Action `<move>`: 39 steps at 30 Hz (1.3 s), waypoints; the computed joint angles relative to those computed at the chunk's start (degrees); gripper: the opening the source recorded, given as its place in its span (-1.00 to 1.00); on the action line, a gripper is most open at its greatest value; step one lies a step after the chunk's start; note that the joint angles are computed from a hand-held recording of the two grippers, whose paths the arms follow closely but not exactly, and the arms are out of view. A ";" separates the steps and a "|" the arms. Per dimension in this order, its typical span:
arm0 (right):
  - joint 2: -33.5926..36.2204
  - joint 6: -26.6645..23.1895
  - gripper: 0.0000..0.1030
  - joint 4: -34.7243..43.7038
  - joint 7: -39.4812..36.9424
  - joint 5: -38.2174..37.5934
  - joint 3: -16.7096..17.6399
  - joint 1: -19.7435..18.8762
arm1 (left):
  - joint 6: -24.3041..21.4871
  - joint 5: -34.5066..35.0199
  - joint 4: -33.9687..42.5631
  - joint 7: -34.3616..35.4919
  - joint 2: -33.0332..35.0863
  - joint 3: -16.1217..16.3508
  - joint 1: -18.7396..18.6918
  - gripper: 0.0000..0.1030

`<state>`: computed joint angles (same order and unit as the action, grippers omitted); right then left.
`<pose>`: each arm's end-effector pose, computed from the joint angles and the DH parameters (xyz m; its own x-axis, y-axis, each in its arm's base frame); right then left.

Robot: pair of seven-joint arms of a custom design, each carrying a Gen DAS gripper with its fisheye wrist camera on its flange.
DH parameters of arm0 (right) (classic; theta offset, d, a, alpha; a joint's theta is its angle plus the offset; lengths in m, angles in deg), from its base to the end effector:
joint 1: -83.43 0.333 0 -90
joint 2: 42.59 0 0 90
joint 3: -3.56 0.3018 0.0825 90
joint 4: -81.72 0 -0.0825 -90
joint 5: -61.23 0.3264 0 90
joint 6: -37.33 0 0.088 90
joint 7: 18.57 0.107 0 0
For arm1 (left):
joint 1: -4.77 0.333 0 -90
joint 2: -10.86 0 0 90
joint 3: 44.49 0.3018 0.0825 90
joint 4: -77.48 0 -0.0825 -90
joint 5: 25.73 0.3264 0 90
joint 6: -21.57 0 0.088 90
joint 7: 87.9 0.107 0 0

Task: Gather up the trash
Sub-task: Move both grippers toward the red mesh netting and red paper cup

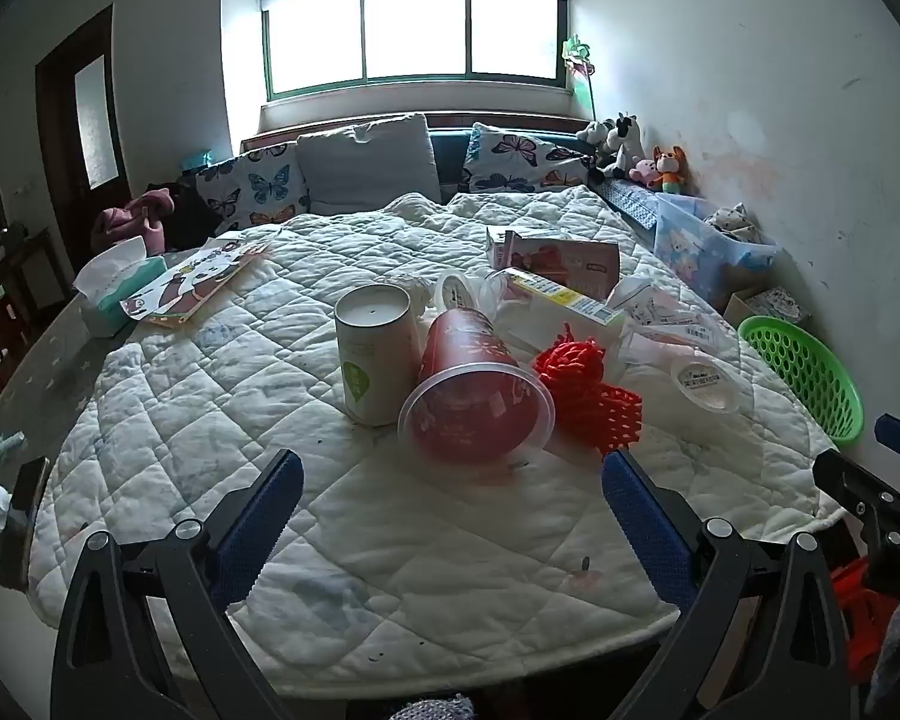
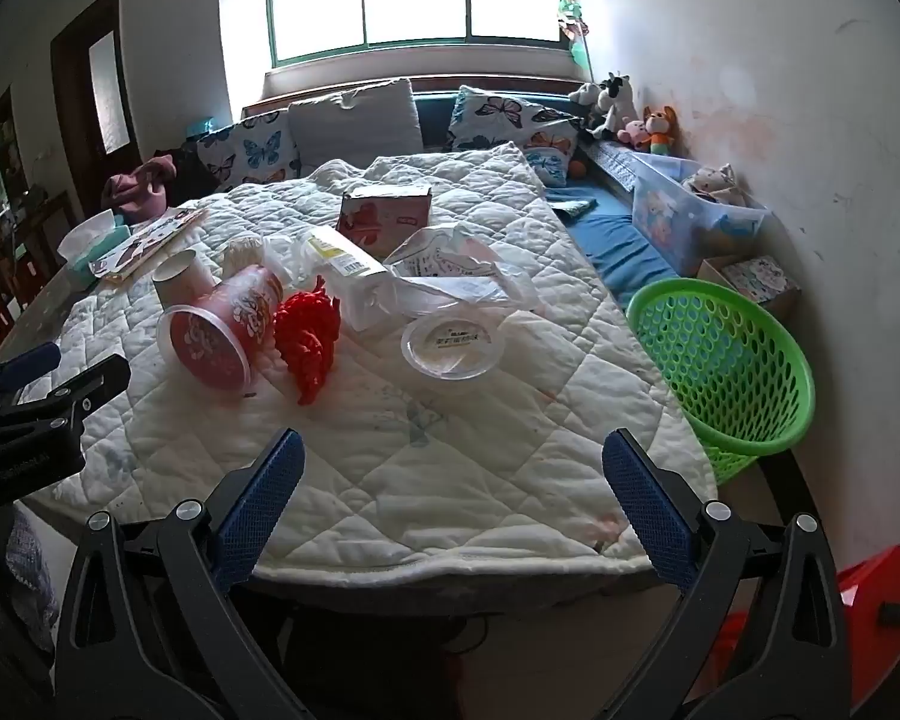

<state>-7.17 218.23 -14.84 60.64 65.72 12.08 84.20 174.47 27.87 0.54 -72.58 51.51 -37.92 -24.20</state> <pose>0.6733 0.0808 0.3728 0.2043 -0.9789 -0.0018 -0.6374 -0.1317 -0.7592 0.6417 -0.3157 0.3835 0.1358 -0.9907 -0.0021 -0.6151 -0.0827 -0.7841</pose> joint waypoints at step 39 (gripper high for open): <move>0.15 -0.67 0.92 0.22 -0.39 0.56 0.12 0.03 | -0.76 0.57 -0.26 0.26 0.04 -0.26 0.25 0.88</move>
